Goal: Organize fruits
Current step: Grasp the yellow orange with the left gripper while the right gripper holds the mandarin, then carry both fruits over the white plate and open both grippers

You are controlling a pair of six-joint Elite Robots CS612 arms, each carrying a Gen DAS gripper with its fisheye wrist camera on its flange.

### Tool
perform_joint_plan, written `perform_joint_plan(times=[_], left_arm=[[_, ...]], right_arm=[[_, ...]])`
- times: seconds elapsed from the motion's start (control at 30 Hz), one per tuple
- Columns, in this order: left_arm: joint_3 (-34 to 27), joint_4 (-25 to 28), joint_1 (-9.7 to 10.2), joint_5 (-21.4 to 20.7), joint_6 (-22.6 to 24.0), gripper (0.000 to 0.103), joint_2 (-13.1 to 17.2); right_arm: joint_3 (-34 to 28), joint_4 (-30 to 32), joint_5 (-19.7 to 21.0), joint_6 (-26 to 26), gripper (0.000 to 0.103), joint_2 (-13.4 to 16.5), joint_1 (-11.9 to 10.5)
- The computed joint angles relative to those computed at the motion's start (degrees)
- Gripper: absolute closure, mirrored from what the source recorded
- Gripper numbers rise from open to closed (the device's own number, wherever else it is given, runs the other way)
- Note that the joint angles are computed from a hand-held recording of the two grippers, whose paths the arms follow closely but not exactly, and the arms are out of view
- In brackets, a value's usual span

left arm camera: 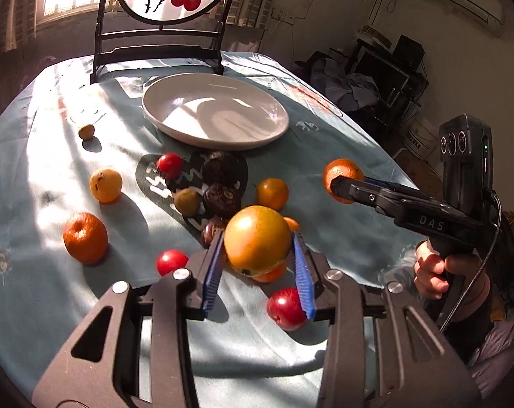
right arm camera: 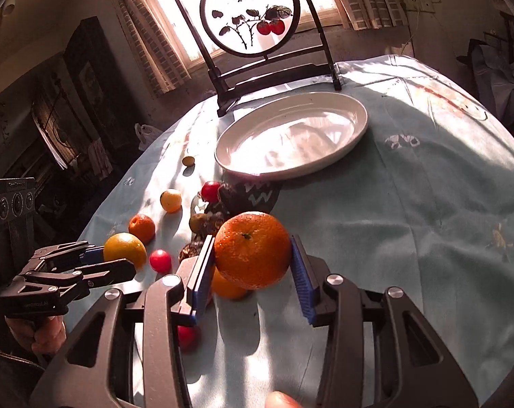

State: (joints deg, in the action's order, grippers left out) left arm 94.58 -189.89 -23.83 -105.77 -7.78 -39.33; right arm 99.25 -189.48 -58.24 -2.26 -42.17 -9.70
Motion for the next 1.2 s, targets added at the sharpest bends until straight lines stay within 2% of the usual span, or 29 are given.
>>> perform_joint_plan(times=[0.07,0.27,0.37,0.43,0.67,0.7,0.73,0.77,0.8,0.87,0.97,1.03,1.2], left_arm=[[-5.5,3.4,0.73,-0.2,-1.0,0.064,1.8],[-22.7,19.2,0.75,5.6,-0.7,0.064,8.4],[-28.9,26.8,0.41,7.7,1.0,0.064,11.1],[-31.7,29.9,0.15,9.1,1.8,0.064,12.5],[-36.0,35.0,-0.09,11.2,2.1,0.063,15.1],[-35.9,35.2,-0.15,11.6,1.9,0.063,15.0],[-35.6,35.0,-0.22,12.3,1.8,0.051,14.8],[-34.5,33.5,-0.36,13.5,1.6,0.037,14.1],[-32.7,30.5,-0.51,15.1,1.4,0.025,13.2],[-28.8,24.7,-0.67,18.0,2.1,0.011,11.0],[-22.7,17.4,-0.16,20.0,1.9,0.003,7.5],[-18.8,13.2,0.48,20.8,1.5,0.002,5.6],[-11.7,8.1,1.94,24.9,0.9,0.002,3.1]], right_arm=[[-4.7,1.1,-2.4,1.0,0.059,1.8,0.6],[-18.4,9.4,-12.9,0.2,0.06,8.2,3.0],[-21.7,13.3,-12.8,-0.7,0.06,9.9,3.1],[-22.5,14.9,-13.4,-1.3,0.06,10.4,3.2],[-23.8,17.3,-14.1,-2.8,0.058,11.2,3.5],[-23.7,16.9,-13.9,-2.7,0.056,11.2,3.4],[-23.4,16.3,-13.4,-2.6,0.042,11.2,3.3],[-23.1,15.3,-12.8,-2.2,0.038,11.0,3.2],[-22.4,13.8,-12.1,-1.6,0.038,10.7,3.0],[-20.7,10.7,-11.3,-0.5,0.038,9.8,2.6],[-17.9,6.3,-10.7,0.3,0.038,8.4,2.3],[-15.8,4.0,-9.4,0.1,0.038,7.6,2.1],[-10.6,4.5,-4.2,1.3,0.038,5.4,1.3]])
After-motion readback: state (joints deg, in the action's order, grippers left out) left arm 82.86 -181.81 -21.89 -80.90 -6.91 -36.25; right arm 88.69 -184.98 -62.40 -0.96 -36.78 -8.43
